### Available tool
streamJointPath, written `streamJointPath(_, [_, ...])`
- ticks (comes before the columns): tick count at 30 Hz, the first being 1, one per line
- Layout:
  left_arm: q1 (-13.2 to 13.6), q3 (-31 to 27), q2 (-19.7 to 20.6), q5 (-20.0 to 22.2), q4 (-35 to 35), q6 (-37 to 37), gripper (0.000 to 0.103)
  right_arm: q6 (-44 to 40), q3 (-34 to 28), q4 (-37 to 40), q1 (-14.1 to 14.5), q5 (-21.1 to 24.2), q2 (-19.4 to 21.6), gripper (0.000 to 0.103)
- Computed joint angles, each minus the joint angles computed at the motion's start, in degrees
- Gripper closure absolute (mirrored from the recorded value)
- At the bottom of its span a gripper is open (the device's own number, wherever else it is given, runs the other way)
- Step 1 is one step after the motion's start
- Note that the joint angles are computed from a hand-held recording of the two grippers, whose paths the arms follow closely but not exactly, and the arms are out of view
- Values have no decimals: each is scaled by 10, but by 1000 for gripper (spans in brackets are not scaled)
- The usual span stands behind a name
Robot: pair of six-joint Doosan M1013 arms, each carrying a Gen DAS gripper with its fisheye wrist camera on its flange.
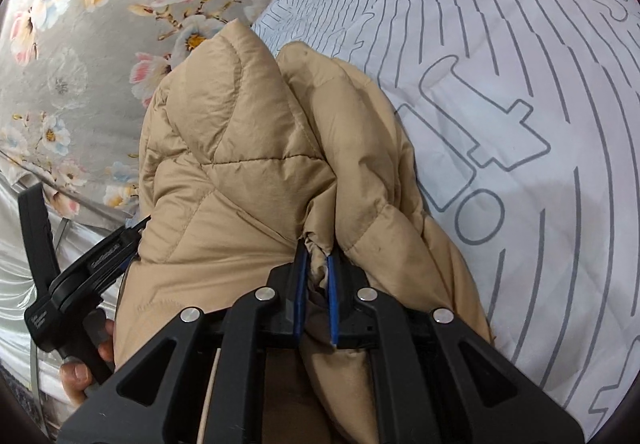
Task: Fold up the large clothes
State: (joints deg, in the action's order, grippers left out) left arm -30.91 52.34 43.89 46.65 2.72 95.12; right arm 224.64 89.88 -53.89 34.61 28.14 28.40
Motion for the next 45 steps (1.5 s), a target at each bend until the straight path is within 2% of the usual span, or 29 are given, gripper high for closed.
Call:
streamJointPath(3, [-4, 2, 6, -16, 22, 0, 44, -34, -15, 23, 2, 22, 6, 97])
streamJointPath(8, [3, 10, -8, -19, 9, -5, 42, -191, -64, 93, 11, 116, 15, 90])
streamJointPath(10, [15, 32, -32, -17, -36, 12, 42, -209, -69, 83, 20, 148, 8, 83])
streamJointPath(12, [33, 72, -67, -19, -127, 73, 38, -221, -68, 76, 29, 173, -1, 77])
streamJointPath(14, [42, 113, -97, -22, -183, 110, 35, -238, -58, 87, 32, 169, -12, 71])
streamJointPath(16, [55, 159, -127, -3, -252, 181, 35, -249, -39, 111, 30, 131, -25, 68])
streamJointPath(17, [59, 176, -136, 4, -265, 201, 35, -251, -28, 122, 28, 104, -31, 67])
streamJointPath(19, [64, 215, -155, 12, -287, 240, 34, -250, -20, 134, 26, 79, -34, 64])
streamJointPath(22, [59, 252, -166, 23, -290, 271, 32, -262, -18, 150, 26, 73, -33, 63])
streamJointPath(24, [46, 268, -166, 21, -256, 271, 32, -265, -17, 162, 23, 64, -32, 61])
streamJointPath(26, [36, 281, -166, -5, -219, 255, 34, -269, -19, 171, 22, 62, -30, 73])
streamJointPath(28, [33, 283, -163, -31, -177, 214, 49, -265, -23, 168, 23, 58, -30, 92])
streamJointPath(29, [36, 276, -158, -27, -179, 209, 50, -257, -22, 162, 24, 60, -32, 95])
streamJointPath(30, [41, 268, -153, -16, -190, 205, 56, -250, -24, 159, 24, 59, -32, 98])
streamJointPath(31, [44, 264, -151, -13, -195, 203, 67, -239, -23, 153, 24, 56, -33, 100])
streamJointPath(33, [46, 262, -151, -23, -191, 195, 78, -238, -30, 154, 28, 75, -32, 101])
streamJointPath(35, [46, 265, -151, -32, -186, 192, 81, -275, -52, 181, 32, 121, -21, 101])
streamJointPath(37, [42, 264, -147, -30, -166, 179, 83, -304, -66, 205, 32, 147, -9, 101])
streamJointPath(40, [35, 259, -138, -27, -132, 152, 84, -318, -72, 225, 30, 156, 4, 100])
streamJointPath(45, [28, 255, -125, -35, -92, 124, 84, -326, -67, 229, 25, 144, 10, 102])
